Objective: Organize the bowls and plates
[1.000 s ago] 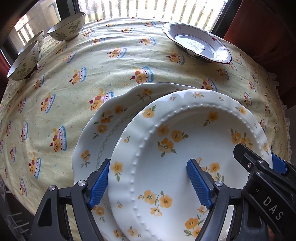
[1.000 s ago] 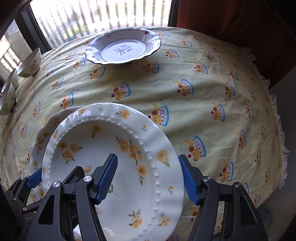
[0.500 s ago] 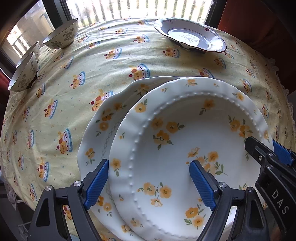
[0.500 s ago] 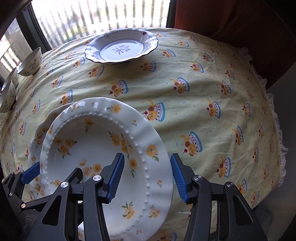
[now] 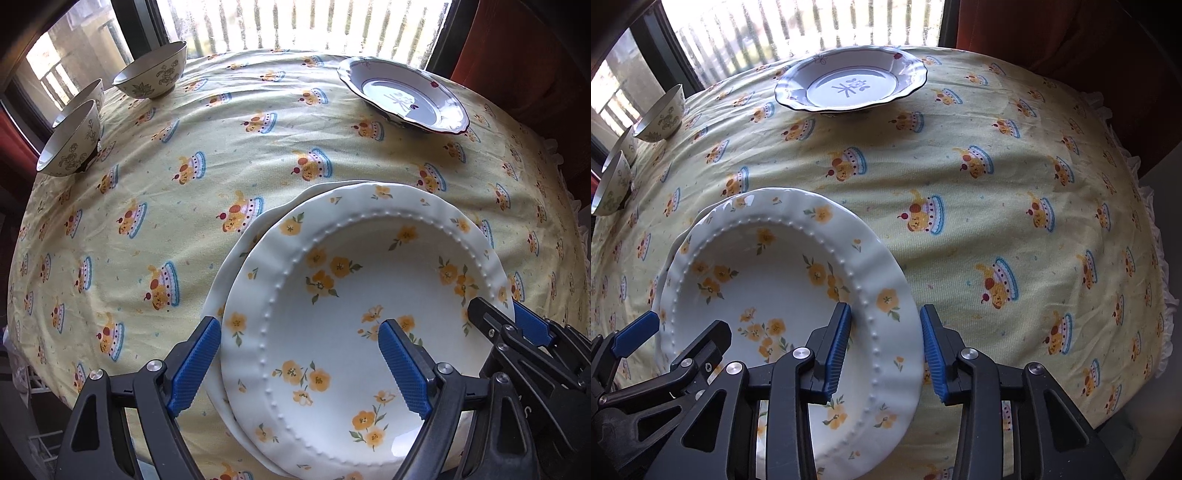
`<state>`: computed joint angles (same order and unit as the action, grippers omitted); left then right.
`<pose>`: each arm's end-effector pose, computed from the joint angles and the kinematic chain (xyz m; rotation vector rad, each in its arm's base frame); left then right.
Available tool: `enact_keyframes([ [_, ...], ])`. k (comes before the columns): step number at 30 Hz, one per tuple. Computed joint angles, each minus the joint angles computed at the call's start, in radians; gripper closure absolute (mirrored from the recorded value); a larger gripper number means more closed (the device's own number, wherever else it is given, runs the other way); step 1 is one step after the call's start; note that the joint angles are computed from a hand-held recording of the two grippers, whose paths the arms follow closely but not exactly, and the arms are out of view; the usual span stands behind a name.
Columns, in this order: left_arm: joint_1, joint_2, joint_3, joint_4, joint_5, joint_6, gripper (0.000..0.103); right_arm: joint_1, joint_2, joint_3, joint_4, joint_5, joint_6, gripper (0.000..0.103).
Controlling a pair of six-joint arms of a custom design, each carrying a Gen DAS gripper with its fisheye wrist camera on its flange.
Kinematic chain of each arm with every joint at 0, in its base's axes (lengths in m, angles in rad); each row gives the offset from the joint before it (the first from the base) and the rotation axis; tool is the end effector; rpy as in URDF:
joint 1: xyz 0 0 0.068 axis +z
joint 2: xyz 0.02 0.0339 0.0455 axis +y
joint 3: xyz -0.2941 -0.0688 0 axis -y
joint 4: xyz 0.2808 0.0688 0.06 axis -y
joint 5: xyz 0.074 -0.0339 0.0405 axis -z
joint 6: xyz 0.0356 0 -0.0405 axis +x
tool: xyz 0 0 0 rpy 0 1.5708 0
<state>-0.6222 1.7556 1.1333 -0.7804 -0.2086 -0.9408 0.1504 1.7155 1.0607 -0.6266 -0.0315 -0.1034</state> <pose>0.2931 -0.2011 0.1804 -0.4812 2.8353 0.0430 0.3488 0.0540 0.1761 -0.3675 2.8288 0.0547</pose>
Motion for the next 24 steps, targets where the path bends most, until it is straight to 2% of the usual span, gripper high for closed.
enact_keyframes([
  [7,0.024,-0.015,-0.017,-0.007,-0.002,0.002,0.014,0.038,0.021,0.012,-0.009,0.011,0.020,0.059],
  [16,0.062,-0.077,-0.084,0.040,0.056,0.111,0.014,0.086,0.029,0.019,-0.010,0.092,0.115,0.050],
  [18,0.074,-0.107,-0.099,0.043,0.058,0.138,0.014,0.092,0.014,0.021,-0.020,0.097,0.150,0.047],
  [20,0.090,-0.140,-0.109,0.036,0.060,0.171,0.014,0.106,-0.021,0.012,-0.020,0.119,0.184,0.038],
  [24,0.125,-0.198,-0.118,0.030,0.064,0.270,0.014,0.140,-0.084,0.009,-0.033,0.148,0.243,0.032],
])
